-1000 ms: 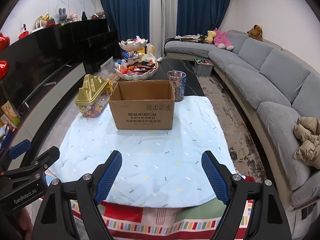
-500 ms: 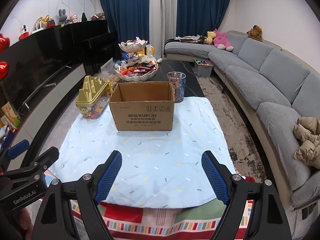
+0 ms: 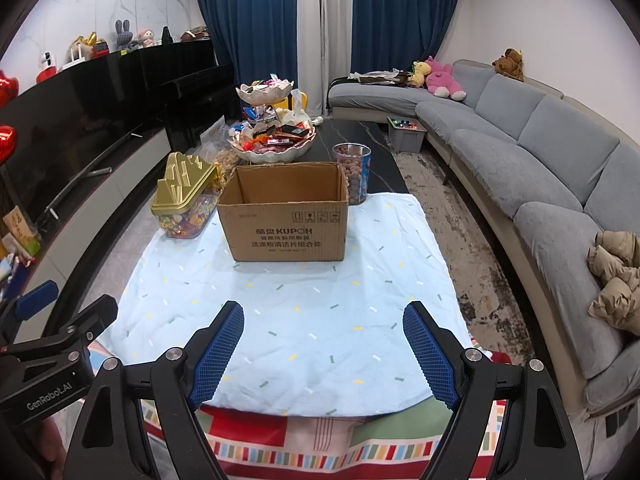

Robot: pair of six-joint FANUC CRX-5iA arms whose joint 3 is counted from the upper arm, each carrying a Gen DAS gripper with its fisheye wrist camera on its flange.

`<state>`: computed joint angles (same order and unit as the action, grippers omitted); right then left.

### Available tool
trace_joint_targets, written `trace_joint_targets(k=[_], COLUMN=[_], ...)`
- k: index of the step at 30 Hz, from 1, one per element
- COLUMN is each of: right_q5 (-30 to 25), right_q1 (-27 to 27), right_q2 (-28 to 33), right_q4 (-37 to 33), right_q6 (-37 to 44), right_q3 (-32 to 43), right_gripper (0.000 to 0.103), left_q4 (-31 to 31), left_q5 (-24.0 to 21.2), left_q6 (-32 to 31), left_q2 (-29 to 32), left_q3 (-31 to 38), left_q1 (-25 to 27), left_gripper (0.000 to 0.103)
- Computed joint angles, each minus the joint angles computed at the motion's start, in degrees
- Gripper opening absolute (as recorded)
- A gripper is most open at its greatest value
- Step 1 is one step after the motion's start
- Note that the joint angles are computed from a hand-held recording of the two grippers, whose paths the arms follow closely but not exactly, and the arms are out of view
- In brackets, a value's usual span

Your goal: Organize snacks

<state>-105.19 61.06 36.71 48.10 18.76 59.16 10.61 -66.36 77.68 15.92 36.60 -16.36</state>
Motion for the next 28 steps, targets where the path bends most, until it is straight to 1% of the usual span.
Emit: trace_joint_targets(k=[20, 28], right_q5=[0.5, 0.6], right_q1=[0.08, 0.02], right_q2=[-1.06, -1.75], right_q4=[-0.2, -1.05], right_q6=[-0.67, -1.49], right_q3=[-1.8, -2.72], right_gripper=[0.083, 0.083], left_q4=[-0.04, 0.07], left_q5=[-0.33, 0.49], left_q6=[-0.12, -0.67], left_q2=[0.17, -0.12], left_q3=[0.28, -0.45], left_q1=[-0.03, 0.0], left_gripper=[0.098, 0.098])
